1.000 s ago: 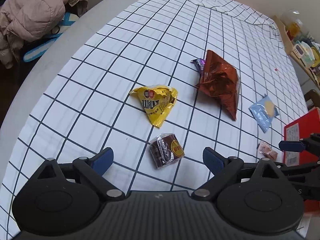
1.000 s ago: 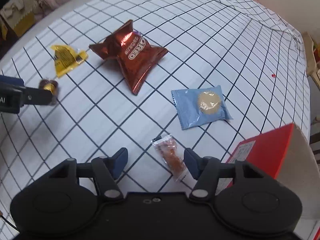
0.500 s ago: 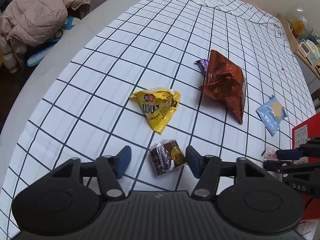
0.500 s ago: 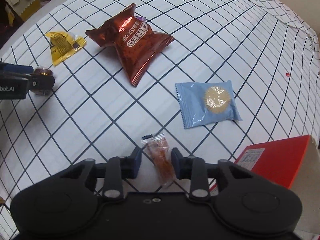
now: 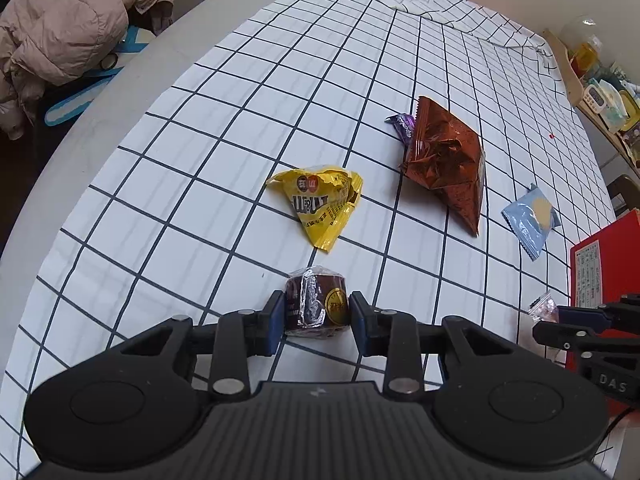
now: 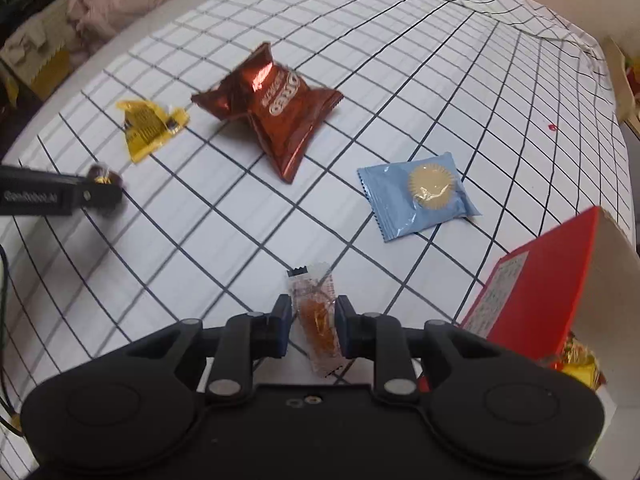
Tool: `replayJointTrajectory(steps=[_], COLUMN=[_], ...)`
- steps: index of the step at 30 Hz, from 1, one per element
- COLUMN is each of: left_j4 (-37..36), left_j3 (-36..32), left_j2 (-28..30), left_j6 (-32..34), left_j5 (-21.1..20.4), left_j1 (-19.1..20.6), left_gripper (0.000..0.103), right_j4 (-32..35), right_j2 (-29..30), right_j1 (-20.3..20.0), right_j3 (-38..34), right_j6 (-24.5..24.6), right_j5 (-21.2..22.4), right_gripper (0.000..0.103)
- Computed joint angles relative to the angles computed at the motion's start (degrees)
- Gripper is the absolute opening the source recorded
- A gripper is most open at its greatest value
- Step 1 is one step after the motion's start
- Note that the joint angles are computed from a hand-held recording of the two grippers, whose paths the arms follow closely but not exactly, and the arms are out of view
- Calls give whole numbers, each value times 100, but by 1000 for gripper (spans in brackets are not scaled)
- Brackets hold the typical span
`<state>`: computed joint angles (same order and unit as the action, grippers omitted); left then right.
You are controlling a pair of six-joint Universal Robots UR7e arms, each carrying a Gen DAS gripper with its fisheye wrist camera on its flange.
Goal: Organize snacks
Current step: 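Grasp the brown chocolate cake with the left gripper while the right grasps the pink candy, then carry the chocolate cake and pink candy into the red box and open both grippers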
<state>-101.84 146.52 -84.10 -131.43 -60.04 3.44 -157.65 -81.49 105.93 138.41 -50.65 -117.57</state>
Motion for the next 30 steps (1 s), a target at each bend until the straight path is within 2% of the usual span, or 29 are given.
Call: replayJointTrajectory(steps=[4,9,18,24,30], left_j4=[134,590,1022,1005,866], left_j3=[-84,-445,-1255,-1844,-2372], left_j2=[-44,37,552,1081,1617], left_j6=[-39,-3,253,513,962], left_j5=[-46,-78,211,535,845], left_j1=[-200,-398,-687,-709,-601], left_gripper=[34,34,34,34,34], right_j4=[354,847,1663,2127,2557], right_j2=[-505,-1281,-2539,-3233,-3771], right_j1=[-38,-35,-189,-463,-971], right_j3=[89,195,151,2,-219], right_j6=[399,629,882,799,492], right_j5=[335,773,1411,1749,2075], right_gripper=[22,22,22,22,22])
